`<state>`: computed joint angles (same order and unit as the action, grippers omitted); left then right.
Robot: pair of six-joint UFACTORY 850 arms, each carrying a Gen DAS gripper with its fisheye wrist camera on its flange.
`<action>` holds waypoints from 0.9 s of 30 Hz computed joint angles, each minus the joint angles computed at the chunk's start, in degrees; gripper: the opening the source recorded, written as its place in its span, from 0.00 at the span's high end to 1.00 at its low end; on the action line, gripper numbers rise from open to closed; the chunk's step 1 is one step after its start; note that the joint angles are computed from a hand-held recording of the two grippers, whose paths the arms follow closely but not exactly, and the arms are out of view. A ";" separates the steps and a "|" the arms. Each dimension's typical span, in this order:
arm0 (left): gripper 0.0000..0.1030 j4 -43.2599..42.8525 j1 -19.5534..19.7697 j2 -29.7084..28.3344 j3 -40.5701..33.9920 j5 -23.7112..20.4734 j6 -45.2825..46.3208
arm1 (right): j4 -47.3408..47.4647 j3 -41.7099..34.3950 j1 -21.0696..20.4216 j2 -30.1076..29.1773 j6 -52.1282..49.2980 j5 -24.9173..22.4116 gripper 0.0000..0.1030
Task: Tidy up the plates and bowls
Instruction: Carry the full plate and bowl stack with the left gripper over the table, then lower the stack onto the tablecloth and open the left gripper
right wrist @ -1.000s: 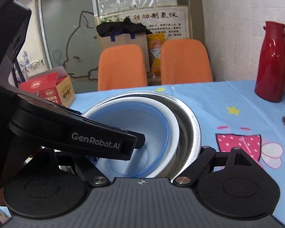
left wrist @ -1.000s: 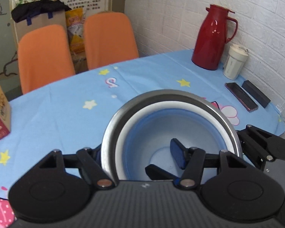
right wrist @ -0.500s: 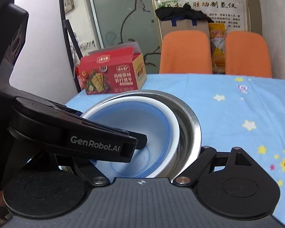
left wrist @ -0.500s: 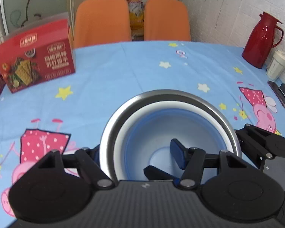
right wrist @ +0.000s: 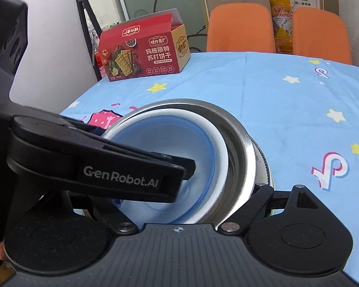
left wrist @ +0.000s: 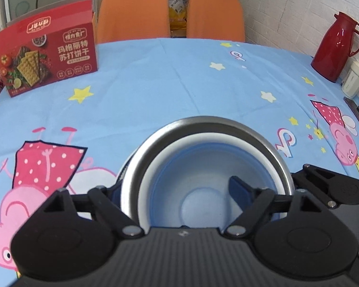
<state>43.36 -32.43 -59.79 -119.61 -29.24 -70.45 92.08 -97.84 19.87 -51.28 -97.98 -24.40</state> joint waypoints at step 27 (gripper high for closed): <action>0.03 31.31 -10.80 7.12 12.25 -14.20 -42.09 | 47.90 25.63 -7.36 14.23 -41.65 -9.02 0.28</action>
